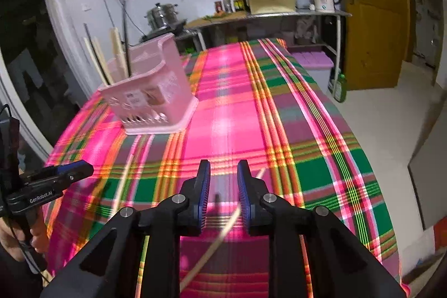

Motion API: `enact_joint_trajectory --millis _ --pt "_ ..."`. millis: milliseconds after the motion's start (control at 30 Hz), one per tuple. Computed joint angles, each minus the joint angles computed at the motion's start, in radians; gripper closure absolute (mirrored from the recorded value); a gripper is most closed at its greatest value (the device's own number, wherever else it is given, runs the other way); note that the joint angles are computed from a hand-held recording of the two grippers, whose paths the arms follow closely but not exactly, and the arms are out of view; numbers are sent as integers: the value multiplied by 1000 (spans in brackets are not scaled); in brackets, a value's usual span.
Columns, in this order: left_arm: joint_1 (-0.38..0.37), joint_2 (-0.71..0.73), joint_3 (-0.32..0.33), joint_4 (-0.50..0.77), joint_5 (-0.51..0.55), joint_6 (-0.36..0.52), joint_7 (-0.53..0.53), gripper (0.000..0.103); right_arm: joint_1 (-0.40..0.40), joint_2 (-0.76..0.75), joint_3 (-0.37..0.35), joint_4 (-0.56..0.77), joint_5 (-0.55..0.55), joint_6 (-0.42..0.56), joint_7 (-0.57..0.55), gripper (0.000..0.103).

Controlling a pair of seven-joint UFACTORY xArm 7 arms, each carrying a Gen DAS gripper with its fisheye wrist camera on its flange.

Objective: Organize utensils
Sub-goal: 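Lower both open tools to the last loose wooden chopsticks on the cloth, then close the left tool on a wooden chopstick while the right tool grasps another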

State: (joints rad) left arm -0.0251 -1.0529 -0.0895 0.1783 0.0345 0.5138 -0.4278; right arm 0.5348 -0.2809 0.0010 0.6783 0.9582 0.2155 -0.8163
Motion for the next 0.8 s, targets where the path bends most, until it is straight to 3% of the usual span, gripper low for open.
enact_joint_trajectory --millis 333,567,800 --pt "1 210 6 52 -12 -68 -14 74 -80 113 55 33 -182 -8 152 82" --pt "14 265 -17 79 9 -76 -35 73 -144 174 107 59 -373 -8 322 82" --pt "59 316 -135 132 119 -43 -126 74 -174 177 146 49 -595 -32 501 82"
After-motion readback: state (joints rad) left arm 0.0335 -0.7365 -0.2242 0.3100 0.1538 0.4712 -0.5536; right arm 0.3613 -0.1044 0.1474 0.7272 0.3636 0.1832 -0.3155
